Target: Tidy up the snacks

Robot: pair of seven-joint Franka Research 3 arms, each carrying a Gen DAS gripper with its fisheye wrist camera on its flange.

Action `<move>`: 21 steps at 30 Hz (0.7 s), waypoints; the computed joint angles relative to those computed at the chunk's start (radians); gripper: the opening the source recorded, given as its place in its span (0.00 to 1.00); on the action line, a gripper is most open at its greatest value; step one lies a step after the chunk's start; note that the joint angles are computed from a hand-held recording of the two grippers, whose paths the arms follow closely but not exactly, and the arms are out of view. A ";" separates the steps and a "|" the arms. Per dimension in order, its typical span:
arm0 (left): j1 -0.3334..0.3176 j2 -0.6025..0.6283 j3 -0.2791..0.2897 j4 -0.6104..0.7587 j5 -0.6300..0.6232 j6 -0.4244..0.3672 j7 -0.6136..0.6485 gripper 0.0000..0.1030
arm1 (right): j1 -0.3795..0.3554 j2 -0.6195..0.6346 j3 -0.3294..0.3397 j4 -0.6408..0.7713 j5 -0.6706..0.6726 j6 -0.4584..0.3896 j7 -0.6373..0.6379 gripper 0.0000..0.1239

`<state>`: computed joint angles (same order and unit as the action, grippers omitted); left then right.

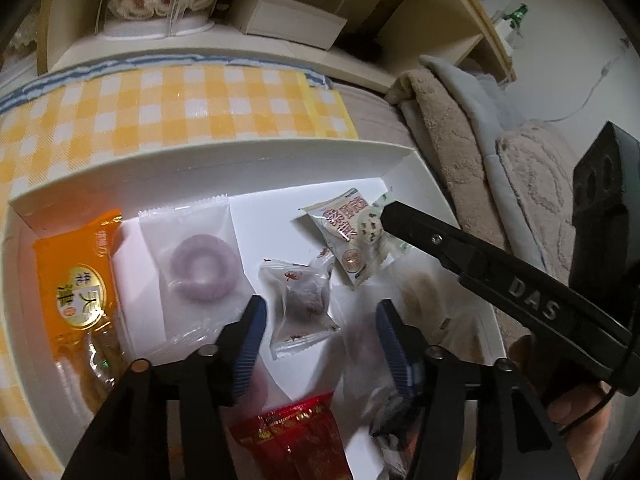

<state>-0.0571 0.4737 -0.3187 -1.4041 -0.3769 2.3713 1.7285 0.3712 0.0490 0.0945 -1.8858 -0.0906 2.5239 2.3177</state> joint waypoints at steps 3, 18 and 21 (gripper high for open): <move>0.004 -0.035 0.004 -0.025 0.004 -0.004 0.003 0.71 | 0.002 -0.028 0.004 -0.005 -0.010 -0.025 0.007 0.40; 0.005 -0.337 0.074 -0.262 -0.053 -0.002 0.047 1.00 | -0.020 -0.188 0.074 -0.045 -0.124 -0.122 0.116 0.83; -0.001 -0.423 0.101 -0.324 -0.095 -0.005 0.064 1.00 | -0.020 -0.211 0.088 -0.038 -0.125 -0.144 0.122 0.83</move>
